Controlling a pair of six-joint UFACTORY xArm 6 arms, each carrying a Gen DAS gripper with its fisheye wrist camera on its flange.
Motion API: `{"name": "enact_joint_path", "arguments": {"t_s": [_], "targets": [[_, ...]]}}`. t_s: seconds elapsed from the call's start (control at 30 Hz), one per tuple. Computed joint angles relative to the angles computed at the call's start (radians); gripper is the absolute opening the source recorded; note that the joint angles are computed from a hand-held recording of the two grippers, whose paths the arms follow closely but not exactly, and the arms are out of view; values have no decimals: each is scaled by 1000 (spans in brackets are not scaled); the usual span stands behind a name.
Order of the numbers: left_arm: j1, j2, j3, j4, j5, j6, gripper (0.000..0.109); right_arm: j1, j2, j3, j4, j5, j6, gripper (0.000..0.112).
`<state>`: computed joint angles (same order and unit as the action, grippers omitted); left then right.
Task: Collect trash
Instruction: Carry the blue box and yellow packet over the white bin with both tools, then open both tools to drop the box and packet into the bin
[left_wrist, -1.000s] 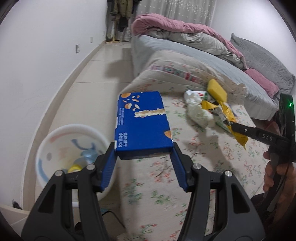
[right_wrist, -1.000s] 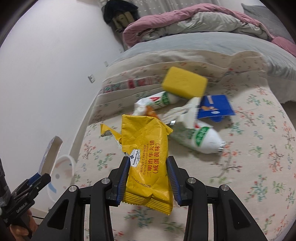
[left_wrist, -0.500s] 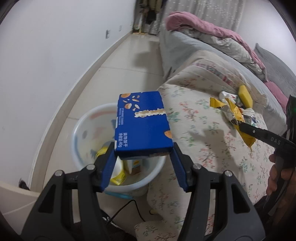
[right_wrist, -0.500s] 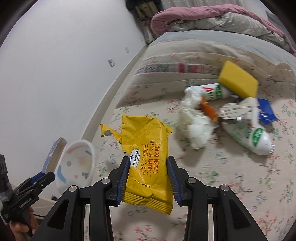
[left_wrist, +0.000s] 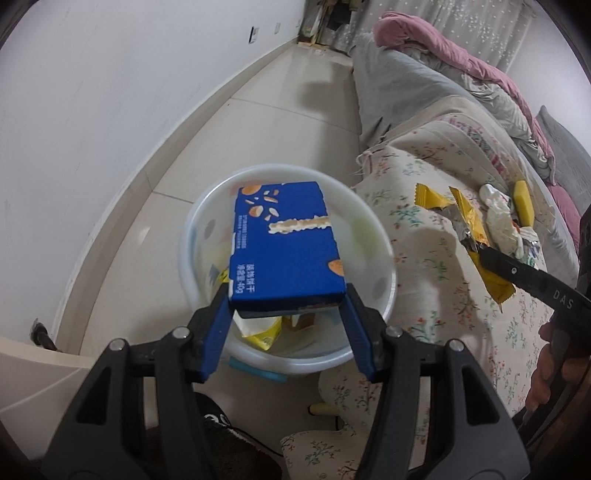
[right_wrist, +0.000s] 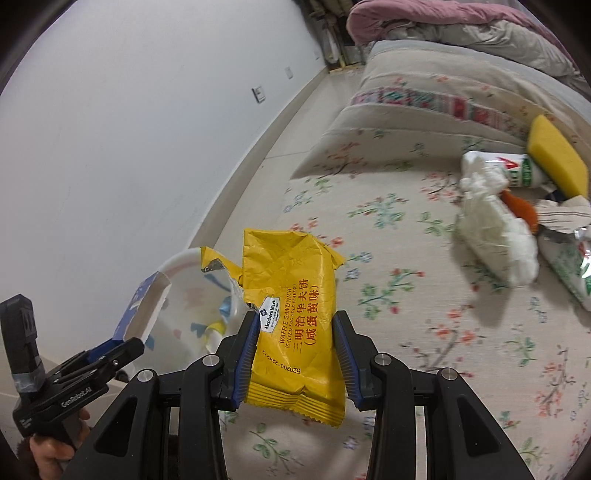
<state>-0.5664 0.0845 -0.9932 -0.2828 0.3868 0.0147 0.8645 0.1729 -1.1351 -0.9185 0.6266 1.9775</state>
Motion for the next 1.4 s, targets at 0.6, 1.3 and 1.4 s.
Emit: {"name": "enact_joint_path", "arguments": {"t_s": [0.6, 1.3, 1.4], "targets": [[82, -6, -43, 337, 124, -281, 98, -24, 198, -210, 73, -99, -175, 42], [106, -14, -44, 353, 123, -301, 99, -83, 266, -262, -111, -299, -85, 78], [105, -15, -41, 351, 119, -298, 99, -66, 251, -258, -79, -237, -126, 78]]}}
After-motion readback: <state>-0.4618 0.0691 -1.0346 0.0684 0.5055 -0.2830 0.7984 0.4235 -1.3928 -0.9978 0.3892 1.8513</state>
